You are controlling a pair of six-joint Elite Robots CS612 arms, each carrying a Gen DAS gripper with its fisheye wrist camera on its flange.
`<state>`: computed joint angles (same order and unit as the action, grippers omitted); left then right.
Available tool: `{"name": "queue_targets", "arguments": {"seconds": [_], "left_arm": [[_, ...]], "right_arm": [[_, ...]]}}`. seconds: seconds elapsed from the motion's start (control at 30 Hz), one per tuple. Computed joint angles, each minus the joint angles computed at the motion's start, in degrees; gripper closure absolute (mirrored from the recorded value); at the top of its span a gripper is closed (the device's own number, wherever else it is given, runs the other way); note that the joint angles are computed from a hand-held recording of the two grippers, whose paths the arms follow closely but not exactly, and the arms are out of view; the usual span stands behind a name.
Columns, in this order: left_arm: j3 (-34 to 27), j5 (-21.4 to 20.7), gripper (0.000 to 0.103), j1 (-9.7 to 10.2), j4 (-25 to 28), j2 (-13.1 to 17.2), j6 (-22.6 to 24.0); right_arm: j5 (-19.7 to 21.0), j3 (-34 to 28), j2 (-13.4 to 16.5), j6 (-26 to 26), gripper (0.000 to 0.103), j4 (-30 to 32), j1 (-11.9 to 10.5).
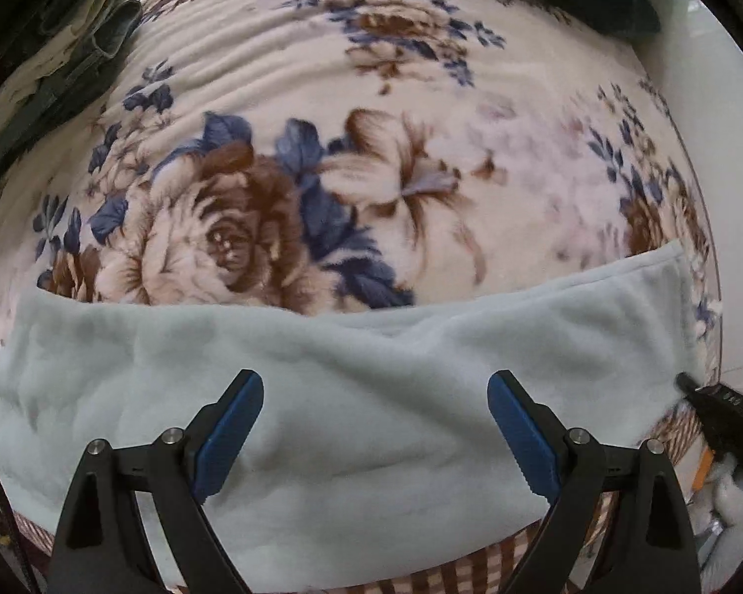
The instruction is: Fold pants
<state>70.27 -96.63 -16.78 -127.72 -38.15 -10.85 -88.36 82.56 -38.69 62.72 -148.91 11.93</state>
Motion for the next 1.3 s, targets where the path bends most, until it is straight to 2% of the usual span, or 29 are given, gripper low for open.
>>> {"name": "queue_targets", "arguments": {"seconds": [0.03, 0.07, 0.1, 0.13, 0.17, 0.2, 0.23, 0.27, 0.33, 0.4, 0.43, 0.5, 0.63, 0.67, 0.7, 0.73, 0.77, 0.83, 0.93, 0.97, 1.0, 1.03, 1.13, 1.23, 1.3], "left_arm": [[0.28, 0.25, 0.01, -0.13, 0.09, -0.01, -0.15], [0.61, 0.06, 0.01, -0.18, 0.07, -0.03, -0.26], [0.71, 0.15, 0.01, -0.23, 0.35, 0.04, -0.67], [0.94, -0.04, 0.01, -0.17, 0.74, 0.03, -1.16], [1.19, -0.07, 0.01, -0.18, 0.87, -0.09, -1.56], [1.45, -0.01, 0.01, -0.16, 0.81, -0.16, -1.82], [1.8, 0.29, 0.01, -0.13, 0.67, -0.3, -1.84], [2.12, 0.67, 0.01, -0.15, 0.38, -0.43, -1.75], [2.86, 1.92, 0.01, -0.07, -0.7, -0.82, -1.71], [2.96, 2.63, 0.01, 0.19, -0.87, -0.87, -2.29], [2.97, 2.79, 0.01, 0.45, -0.91, -0.88, -3.03], [3.08, 3.26, 0.01, 0.86, -1.04, -0.84, -4.37], [3.12, 4.5, 0.01, 1.46, -0.93, -0.47, -6.92], [3.13, 4.52, 0.01, 1.57, -0.95, -0.35, -7.41], [3.07, 4.47, 0.01, 1.69, -0.84, -0.18, -7.99], [2.94, 4.57, 0.01, 1.76, -0.55, -0.01, -8.47], [2.93, 4.56, 0.01, 1.82, -0.48, 0.07, -8.76], [3.01, 4.48, 0.01, 1.89, -0.72, 0.19, -9.05], [3.16, 4.61, 0.01, 1.86, -0.94, 0.26, -8.74], [3.15, 4.69, 0.01, 1.86, -0.9, 0.31, -8.78], [3.16, 4.68, 0.01, 1.86, -0.9, 0.38, -8.92], [3.22, 4.68, 0.01, 1.72, -0.93, 0.44, -9.16], [3.39, 4.76, 0.01, 1.83, -0.76, 0.5, -9.28], [2.84, 5.43, 0.01, 1.76, -0.45, 0.86, -8.76], [2.62, 5.43, 0.01, 1.77, -0.26, 0.85, -8.22]], "right_arm": [[-1.68, 0.76, -0.69, 1.62, 0.095, 0.31, -0.11], [-0.96, 2.2, -0.93, 5.4, 0.095, -1.77, -0.47], [2.17, 3.82, -0.65, 7.87, 0.095, -4.16, -1.36], [5.14, 3.98, -0.18, 7.94, 0.095, -4.22, -1.95], [8.51, 3.12, 0.57, 5.62, 0.093, -2.58, -2.47], [9.48, 2.37, 0.65, 3.37, 0.09, -0.57, -2.65], [9.63, 1.5, 0.43, 0.85, 0.078, 1.86, -2.77], [9.36, 0.53, 0.06, -1.1, 0.071, 4.94, -2.85], [7.43, -0.63, -1.13, -3.35, 0.05, 6.67, -2.73], [4.29, -2.68, -1.57, -7.29, 0.038, 6.81, -2.13], [3.77, -4.92, -0.83, -10.4, 0.036, 7.65, -1.92], [4.77, -9.19, 1.19, -14.83, 0.036, 9.22, -1.88], [2.15, -24.0, 9.04, -21.81, 0.036, 20.54, -1.32], [2.98, -27.17, 11.0, -22.89, 0.037, 23.09, -1.32], [4.31, -30.8, 13.12, -23.42, 0.045, 26.9, -1.21], [3.27, -32.66, 14.23, -23.47, 0.061, 28.89, -0.89], [1.3, -34.32, 15.13, -23.87, 0.067, 30.33, -0.43], [-1.37, -34.48, 15.26, -23.33, 0.083, 29.37, 0.01], [-5.85, -31.65, 13.46, -20.78, 0.095, 24.3, 0.27], [-7.95, -30.88, 12.94, -20.36, 0.095, 22.68, 0.4], [-7.84, -29.9, 12.4, -19.47, 0.095, 20.73, 0.2], [-6.54, -30.22, 12.56, -19.32, 0.095, 21.17, -0.06], [-6.1, -32.31, 13.97, -21.31, 0.095, 24.14, -0.02], [-7.18, -32.46, 14.66, -21.43, 0.095, 24.11, 0.1], [-4.74, -33.34, 15.67, -22.05, 0.094, 25.3, -0.46]]}}
